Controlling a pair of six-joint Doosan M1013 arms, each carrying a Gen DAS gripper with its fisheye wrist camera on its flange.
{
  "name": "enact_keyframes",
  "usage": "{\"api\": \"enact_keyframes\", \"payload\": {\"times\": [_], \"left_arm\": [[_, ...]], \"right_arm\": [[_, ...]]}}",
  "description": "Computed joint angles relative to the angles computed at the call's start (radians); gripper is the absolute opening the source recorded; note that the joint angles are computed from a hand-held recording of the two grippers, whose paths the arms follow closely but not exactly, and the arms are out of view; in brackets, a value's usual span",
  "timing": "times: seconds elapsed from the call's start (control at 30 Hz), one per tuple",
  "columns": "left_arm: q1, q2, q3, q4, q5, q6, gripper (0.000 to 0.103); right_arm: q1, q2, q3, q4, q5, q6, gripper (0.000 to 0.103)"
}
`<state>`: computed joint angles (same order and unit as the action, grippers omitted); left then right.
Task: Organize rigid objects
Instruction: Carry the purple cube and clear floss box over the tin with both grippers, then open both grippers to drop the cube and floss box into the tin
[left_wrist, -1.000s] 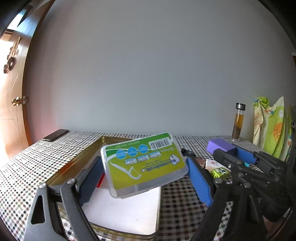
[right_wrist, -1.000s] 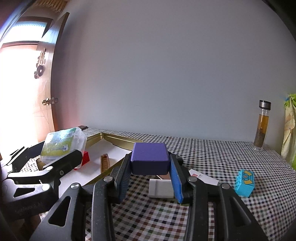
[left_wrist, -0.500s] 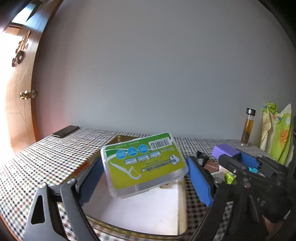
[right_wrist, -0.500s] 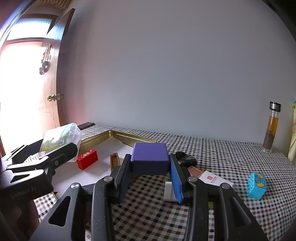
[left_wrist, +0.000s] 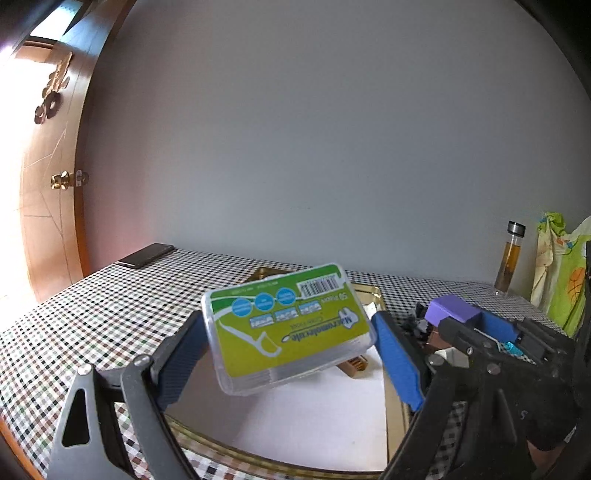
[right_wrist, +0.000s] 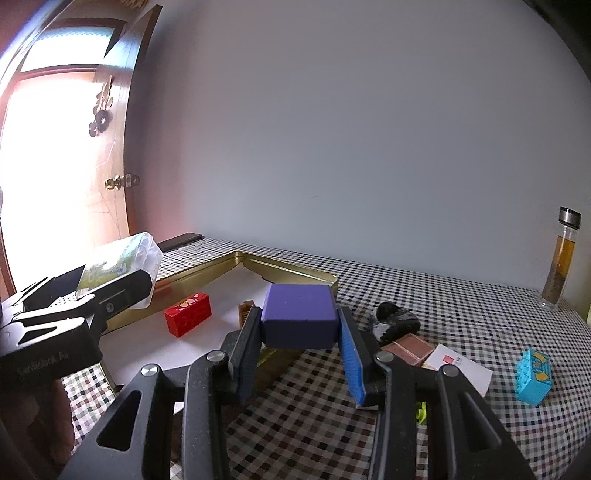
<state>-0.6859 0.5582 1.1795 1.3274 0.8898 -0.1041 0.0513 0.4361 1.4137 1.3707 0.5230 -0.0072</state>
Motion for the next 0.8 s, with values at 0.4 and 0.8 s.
{"api": "enact_keyframes", "payload": {"times": [0.4, 0.8], "left_arm": [[0.025, -0.002, -0.025, -0.083, 0.054, 0.088, 0.09], [0.074, 0.03, -0.109, -0.265, 0.037, 0.304, 0.09]], "right_arm": [[0.03, 0.042, -0.077, -0.174, 0.054, 0.17, 0.043], [0.073, 0.096, -0.185, -0.38, 0.106, 0.365, 0.043]]}}
